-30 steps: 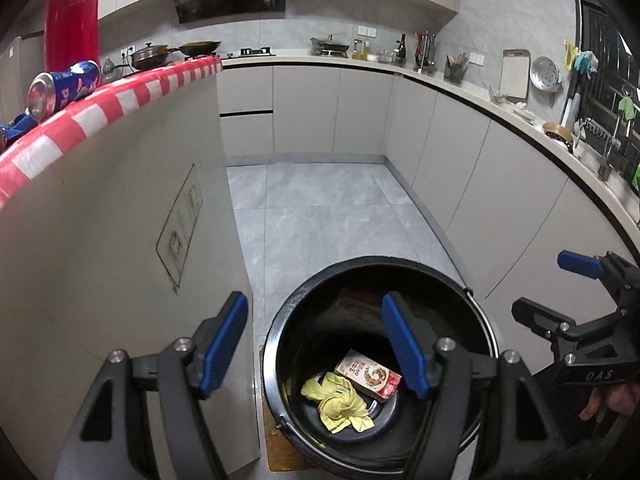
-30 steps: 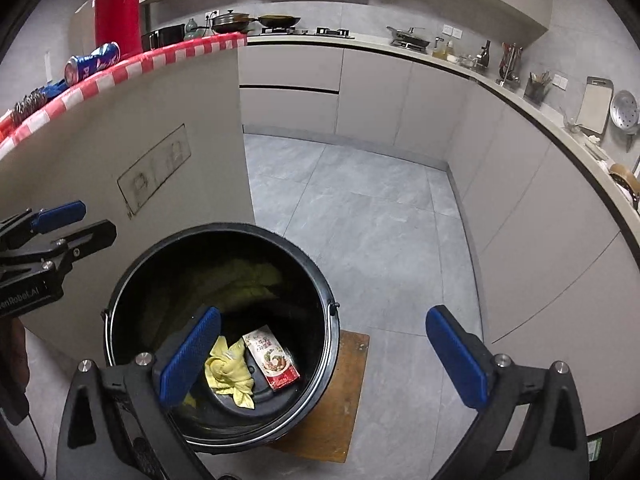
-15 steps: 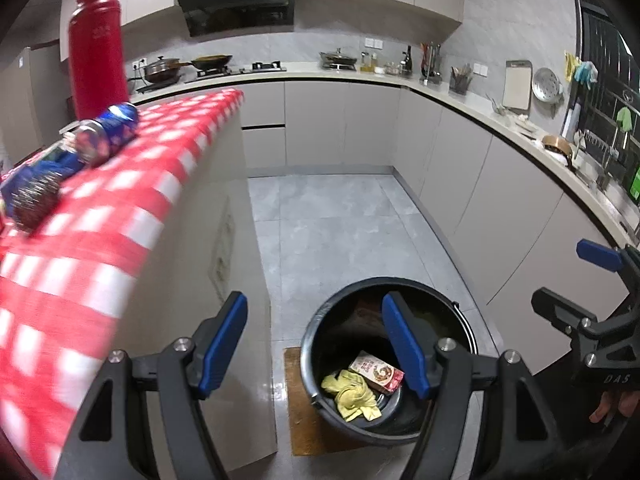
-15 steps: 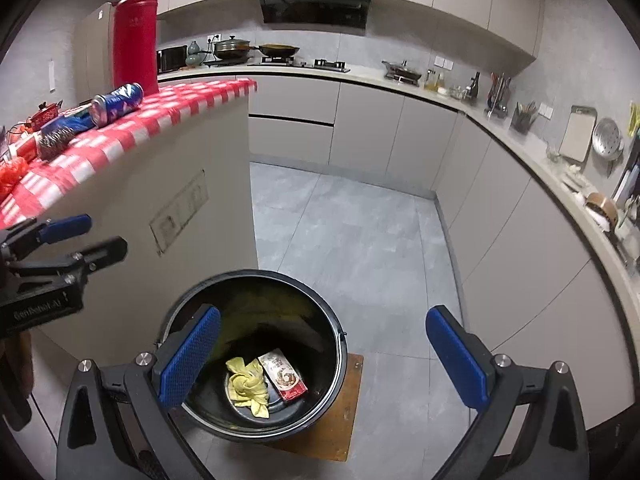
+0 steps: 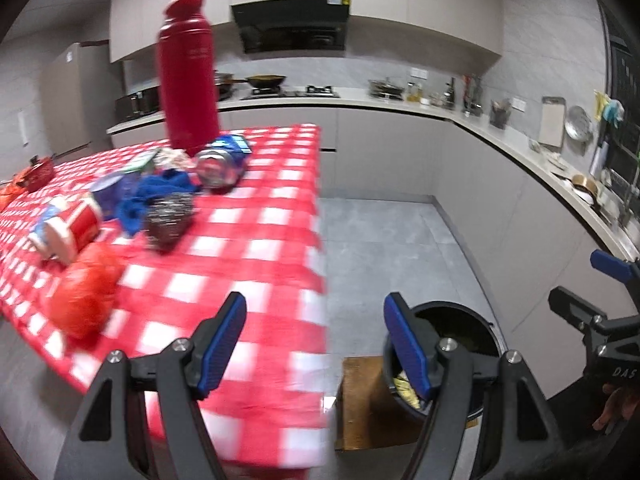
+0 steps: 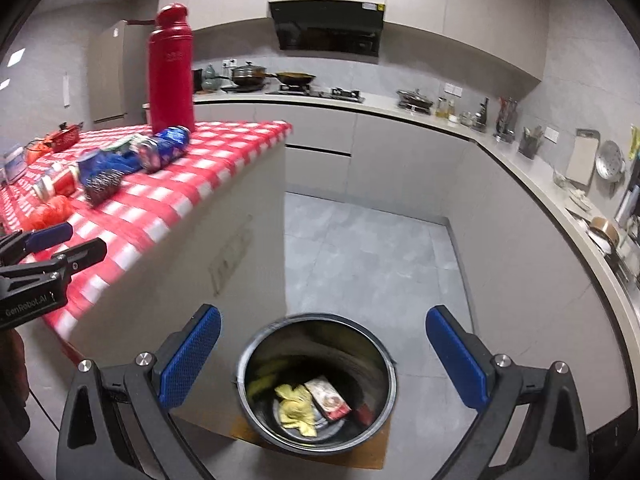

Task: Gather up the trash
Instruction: 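Move both tools back toward the table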

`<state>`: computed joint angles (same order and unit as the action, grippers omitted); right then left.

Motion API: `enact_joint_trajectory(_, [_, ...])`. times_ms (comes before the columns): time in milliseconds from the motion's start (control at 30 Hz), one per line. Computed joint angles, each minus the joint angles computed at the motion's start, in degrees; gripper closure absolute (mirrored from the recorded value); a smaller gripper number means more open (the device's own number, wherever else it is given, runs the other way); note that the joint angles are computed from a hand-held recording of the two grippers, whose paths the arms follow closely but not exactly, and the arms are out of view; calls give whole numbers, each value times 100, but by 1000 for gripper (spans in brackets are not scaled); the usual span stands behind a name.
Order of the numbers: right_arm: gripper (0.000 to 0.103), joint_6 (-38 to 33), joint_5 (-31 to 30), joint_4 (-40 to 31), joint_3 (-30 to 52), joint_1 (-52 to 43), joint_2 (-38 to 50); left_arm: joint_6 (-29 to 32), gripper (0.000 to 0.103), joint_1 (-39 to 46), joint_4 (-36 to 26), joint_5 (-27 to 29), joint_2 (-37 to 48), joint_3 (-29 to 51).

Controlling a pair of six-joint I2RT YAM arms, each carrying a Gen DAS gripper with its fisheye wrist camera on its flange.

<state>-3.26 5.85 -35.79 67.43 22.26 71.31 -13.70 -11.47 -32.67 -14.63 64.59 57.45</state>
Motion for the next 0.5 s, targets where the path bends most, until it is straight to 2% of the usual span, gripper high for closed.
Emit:
enact_joint_trajectory(300, [0,601,464,-42,820,1300,721,692,28,1856,-341,674,-717,-127])
enact_joint_trajectory(500, [0,902,620,-46,1478,1929,1408,1239,28,3347,-49,1398,-635,-271])
